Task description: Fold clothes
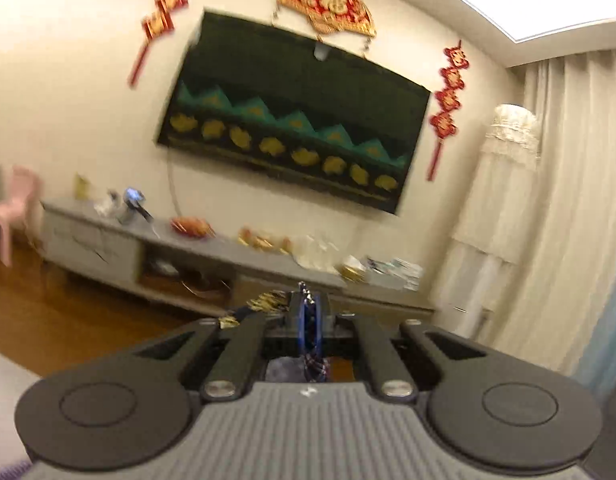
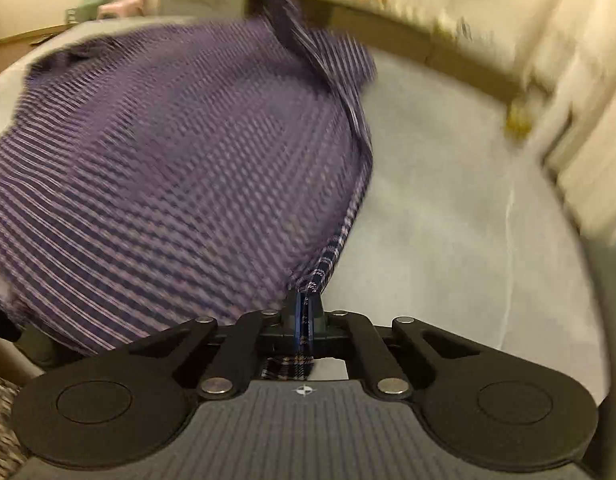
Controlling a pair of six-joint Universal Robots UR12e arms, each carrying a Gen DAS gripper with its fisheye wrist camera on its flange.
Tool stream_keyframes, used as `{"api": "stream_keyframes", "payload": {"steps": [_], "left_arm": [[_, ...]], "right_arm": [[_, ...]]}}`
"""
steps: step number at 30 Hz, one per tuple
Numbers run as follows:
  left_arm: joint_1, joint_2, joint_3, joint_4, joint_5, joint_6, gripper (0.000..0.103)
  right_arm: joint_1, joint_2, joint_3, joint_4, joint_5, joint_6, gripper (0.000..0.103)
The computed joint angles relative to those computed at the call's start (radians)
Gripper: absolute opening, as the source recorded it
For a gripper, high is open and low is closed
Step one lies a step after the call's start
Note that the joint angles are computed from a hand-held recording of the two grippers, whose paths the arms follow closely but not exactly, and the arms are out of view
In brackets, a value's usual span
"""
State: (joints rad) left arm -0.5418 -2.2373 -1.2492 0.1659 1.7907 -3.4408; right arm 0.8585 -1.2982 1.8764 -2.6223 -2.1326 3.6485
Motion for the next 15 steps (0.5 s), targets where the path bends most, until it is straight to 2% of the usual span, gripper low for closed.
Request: {"api": "stream_keyframes", "payload": {"steps": [2, 5, 8, 9, 11, 13, 15], "left_arm": [[0.0, -0.001, 0.006, -0.008, 0.059, 0.014, 0.004], [0.006, -0.005, 0.008, -0.069, 0.112, 0.02, 0.004], [0.013, -0.012, 0.002, -0.124, 0.145, 0.022, 0.004], [0.016, -0.014, -0.001, -0.122, 0.145, 0.011, 0.004], [0.022, -0.016, -0.007, -0.109, 0.138, -0.006, 0.004], [0.027, -0.015, -0.015, -0.087, 0.12, -0.008, 0.004], [0.032, -0.013, -0.017, -0.067, 0.104, -0.029, 0.004]], "right_arm": [[0.026, 0.032, -0.048, -0.042, -0.015, -0.094, 0.001], [0.03, 0.098, -0.11, -0.092, 0.053, -0.199, 0.001], [0.007, 0.163, -0.145, -0.098, 0.153, -0.204, 0.003], [-0.001, 0.177, -0.14, -0.136, 0.178, -0.2, 0.004], [-0.026, 0.171, -0.119, -0.191, 0.268, -0.177, 0.015], [-0.056, 0.141, -0.08, -0.28, 0.37, -0.158, 0.045], [-0.093, 0.105, -0.032, -0.39, 0.451, -0.124, 0.051]]}}
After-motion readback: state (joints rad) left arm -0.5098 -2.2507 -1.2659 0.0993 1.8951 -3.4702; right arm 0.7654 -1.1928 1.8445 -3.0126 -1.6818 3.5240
